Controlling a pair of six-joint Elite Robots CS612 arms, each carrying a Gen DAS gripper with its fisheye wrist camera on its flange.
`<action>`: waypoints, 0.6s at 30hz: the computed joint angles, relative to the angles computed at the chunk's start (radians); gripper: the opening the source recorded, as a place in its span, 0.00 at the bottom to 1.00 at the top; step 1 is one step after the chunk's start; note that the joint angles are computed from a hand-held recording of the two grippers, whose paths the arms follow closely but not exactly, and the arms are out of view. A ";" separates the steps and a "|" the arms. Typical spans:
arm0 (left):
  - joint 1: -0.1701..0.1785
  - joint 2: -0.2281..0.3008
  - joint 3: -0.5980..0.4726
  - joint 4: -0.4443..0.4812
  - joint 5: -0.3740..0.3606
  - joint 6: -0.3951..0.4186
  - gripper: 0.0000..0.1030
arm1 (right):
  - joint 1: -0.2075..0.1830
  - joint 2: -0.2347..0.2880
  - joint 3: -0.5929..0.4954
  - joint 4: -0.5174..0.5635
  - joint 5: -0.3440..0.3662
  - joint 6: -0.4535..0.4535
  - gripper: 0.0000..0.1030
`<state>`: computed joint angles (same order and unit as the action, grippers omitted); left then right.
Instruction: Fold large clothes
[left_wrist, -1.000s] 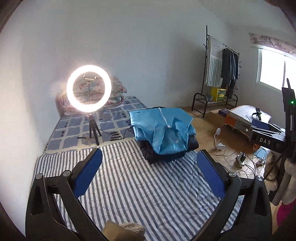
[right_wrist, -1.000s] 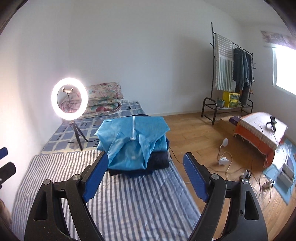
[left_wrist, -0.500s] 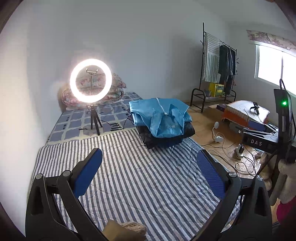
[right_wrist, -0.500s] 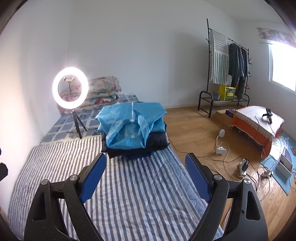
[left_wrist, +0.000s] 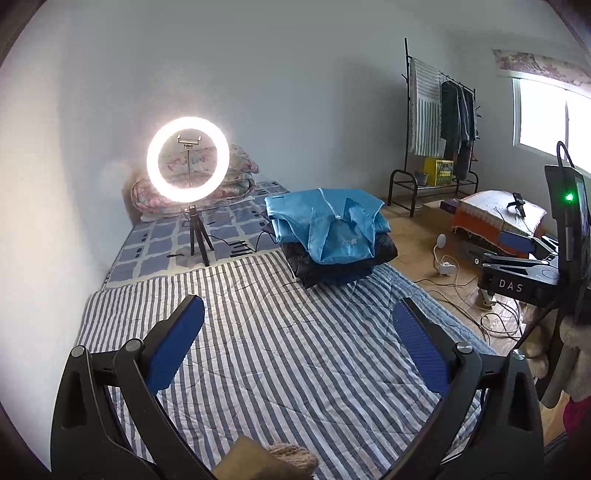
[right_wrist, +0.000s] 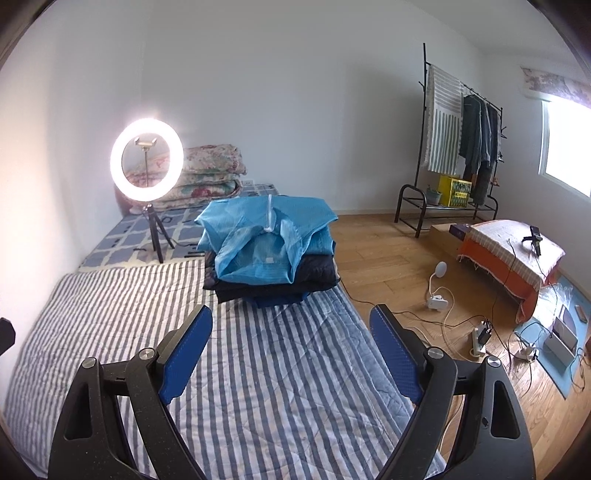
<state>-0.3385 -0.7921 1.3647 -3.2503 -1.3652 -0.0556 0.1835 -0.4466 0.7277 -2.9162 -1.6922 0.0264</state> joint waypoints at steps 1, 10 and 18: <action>-0.001 0.000 0.002 -0.002 0.003 0.002 1.00 | 0.000 0.000 0.000 0.000 0.002 -0.001 0.85; -0.005 0.001 0.009 -0.018 0.017 0.010 1.00 | 0.001 0.006 -0.009 0.019 0.014 -0.003 0.85; -0.005 0.002 0.011 -0.035 0.018 0.019 1.00 | -0.002 0.002 -0.003 0.029 0.025 0.000 0.85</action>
